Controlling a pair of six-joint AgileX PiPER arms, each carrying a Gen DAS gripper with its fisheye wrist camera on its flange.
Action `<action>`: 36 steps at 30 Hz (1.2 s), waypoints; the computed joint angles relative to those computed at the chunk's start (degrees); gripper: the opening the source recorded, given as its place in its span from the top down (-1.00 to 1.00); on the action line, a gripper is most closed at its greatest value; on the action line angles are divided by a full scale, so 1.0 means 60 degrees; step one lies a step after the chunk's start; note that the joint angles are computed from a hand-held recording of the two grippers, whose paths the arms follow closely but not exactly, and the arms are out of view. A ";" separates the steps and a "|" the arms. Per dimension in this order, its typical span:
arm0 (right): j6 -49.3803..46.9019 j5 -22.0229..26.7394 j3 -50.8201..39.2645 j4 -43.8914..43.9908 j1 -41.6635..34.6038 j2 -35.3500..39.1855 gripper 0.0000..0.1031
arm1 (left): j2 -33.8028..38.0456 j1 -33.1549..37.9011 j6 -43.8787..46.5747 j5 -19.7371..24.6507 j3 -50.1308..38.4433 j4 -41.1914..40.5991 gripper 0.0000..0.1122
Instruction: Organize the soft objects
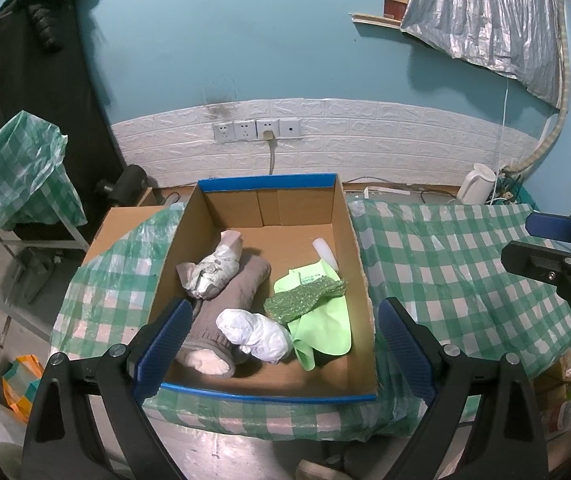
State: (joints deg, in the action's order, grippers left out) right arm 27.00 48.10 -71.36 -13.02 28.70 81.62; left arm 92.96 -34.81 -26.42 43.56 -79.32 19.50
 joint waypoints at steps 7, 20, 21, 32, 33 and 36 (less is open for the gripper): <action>0.0024 -0.0003 -0.0013 -0.0015 0.0006 0.0007 -0.23 | -0.0033 -0.0044 -0.0085 0.0013 0.0035 0.0084 -0.70; 0.0054 0.0021 -0.0051 -0.0024 0.0031 0.0023 -0.23 | -0.0056 -0.0014 -0.0027 0.0032 0.0070 -0.0033 -0.70; 0.0076 0.0004 -0.0040 -0.0036 0.0047 0.0019 -0.23 | -0.0049 -0.0013 -0.0028 0.0046 0.0053 -0.0032 -0.70; 0.0367 -0.0010 0.0087 -0.0200 0.0282 -0.0022 -0.23 | -0.0042 -0.0061 0.0032 0.0047 0.0112 -0.0133 -0.70; 0.0411 0.0005 0.0099 -0.0201 0.0312 -0.0026 -0.23 | -0.0045 -0.0085 -0.0004 0.0026 0.0144 -0.0098 -0.70; 0.0340 -0.0018 0.0119 -0.0169 0.0269 -0.0045 -0.23 | -0.0037 -0.0086 -0.0015 0.0037 0.0132 -0.0141 -0.70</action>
